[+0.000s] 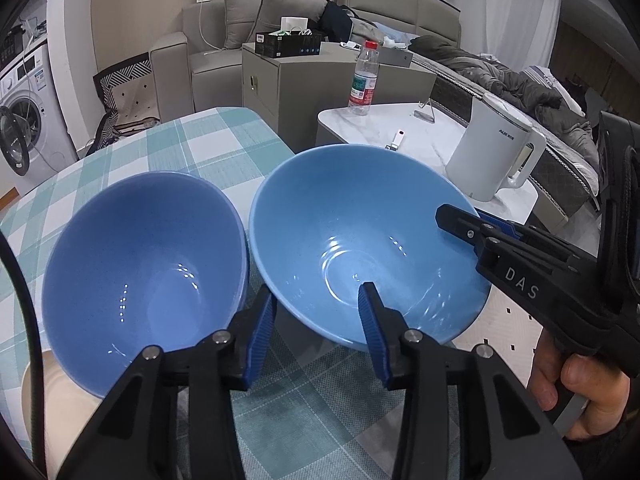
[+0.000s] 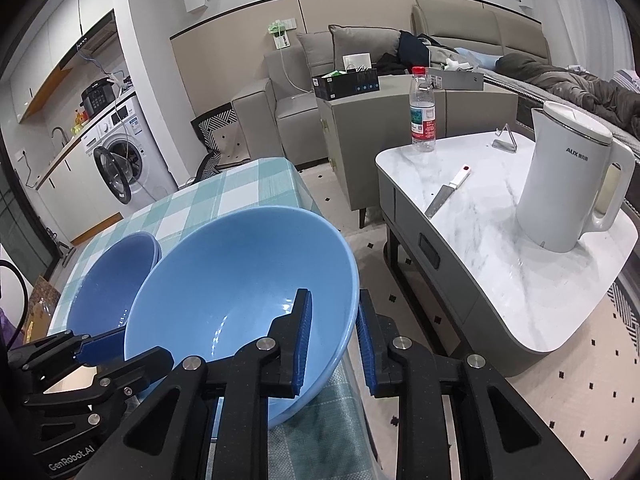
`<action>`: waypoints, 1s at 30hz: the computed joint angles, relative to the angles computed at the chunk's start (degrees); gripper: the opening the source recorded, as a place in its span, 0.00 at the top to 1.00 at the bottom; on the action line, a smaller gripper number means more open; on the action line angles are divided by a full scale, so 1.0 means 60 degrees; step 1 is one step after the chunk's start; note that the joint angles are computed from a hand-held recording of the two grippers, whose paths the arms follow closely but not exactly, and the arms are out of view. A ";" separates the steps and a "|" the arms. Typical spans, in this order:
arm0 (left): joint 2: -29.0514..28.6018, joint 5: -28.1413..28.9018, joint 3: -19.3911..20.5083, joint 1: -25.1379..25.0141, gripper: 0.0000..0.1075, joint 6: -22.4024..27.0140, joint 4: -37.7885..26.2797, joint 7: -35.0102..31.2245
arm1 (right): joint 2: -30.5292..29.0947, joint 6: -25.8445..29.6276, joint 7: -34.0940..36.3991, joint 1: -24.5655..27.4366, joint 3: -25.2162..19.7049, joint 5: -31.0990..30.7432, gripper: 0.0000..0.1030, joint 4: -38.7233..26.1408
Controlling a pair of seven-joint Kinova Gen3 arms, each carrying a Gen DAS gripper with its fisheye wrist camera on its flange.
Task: Organize plates and bowls
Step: 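Lift the held blue bowls with both grippers over the remaining blue bowl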
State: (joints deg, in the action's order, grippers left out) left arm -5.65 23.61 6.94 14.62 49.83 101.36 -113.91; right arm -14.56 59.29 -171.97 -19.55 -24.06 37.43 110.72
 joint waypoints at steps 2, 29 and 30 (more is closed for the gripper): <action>-0.0091 0.0051 -0.0020 0.0010 0.61 -0.0059 0.0037 -0.0073 | -0.0024 0.0034 -0.0047 0.0003 -0.0030 0.0037 0.78 -0.0010; -0.0845 0.0660 -0.0501 -0.0069 0.61 -0.0677 0.0326 -0.0504 | 0.0010 0.1168 -0.1226 -0.0489 -0.0924 0.1169 0.78 -0.0767; -0.0863 0.0687 -0.0527 -0.0066 0.61 -0.0708 0.0340 -0.0520 | 0.0014 0.1186 -0.1259 -0.0526 -0.0918 0.1199 0.78 -0.0774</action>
